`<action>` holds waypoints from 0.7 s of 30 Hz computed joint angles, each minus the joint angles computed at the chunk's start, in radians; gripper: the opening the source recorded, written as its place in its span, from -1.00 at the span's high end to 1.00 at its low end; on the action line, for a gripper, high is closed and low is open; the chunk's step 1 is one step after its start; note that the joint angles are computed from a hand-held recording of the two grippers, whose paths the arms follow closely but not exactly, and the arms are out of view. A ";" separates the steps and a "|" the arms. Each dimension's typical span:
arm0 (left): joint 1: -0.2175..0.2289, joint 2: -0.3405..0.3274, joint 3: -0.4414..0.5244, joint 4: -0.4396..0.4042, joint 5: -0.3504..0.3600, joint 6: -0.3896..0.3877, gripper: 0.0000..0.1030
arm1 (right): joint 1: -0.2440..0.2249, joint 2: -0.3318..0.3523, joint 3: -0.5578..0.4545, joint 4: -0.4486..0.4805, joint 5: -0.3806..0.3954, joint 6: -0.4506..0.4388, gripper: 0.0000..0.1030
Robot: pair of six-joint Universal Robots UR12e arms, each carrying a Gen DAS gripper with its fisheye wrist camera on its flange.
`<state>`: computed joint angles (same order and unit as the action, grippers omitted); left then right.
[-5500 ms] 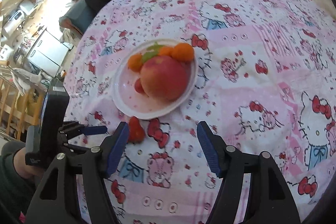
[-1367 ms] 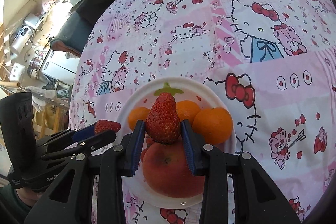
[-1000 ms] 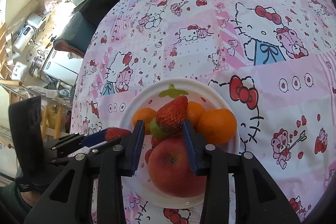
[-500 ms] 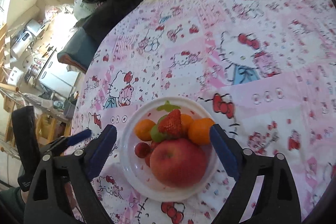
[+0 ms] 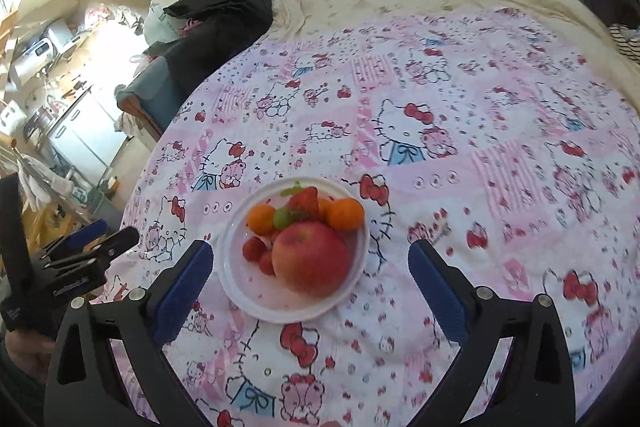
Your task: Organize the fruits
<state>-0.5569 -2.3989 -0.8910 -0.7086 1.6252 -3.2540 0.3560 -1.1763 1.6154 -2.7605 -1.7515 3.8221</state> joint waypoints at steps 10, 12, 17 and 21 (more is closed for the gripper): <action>-0.009 0.083 -0.162 0.126 0.018 -0.011 -1.00 | 0.067 -0.010 0.027 -0.012 -0.110 0.027 -1.00; -0.012 0.090 -0.178 0.141 0.023 -0.004 -1.00 | 0.072 -0.009 0.032 -0.004 -0.113 0.037 -1.00; -0.014 0.089 -0.184 0.117 0.024 -0.021 -1.00 | 0.090 0.000 0.035 -0.007 -0.181 0.046 -1.00; -0.014 0.083 -0.178 0.128 0.021 -0.032 -1.00 | 0.096 0.016 0.016 0.001 -0.226 0.031 -1.00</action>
<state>-0.5713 -2.3159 -1.0693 -0.5808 1.6467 -3.2856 0.4516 -1.1602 1.6312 -2.7593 -1.9778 3.8532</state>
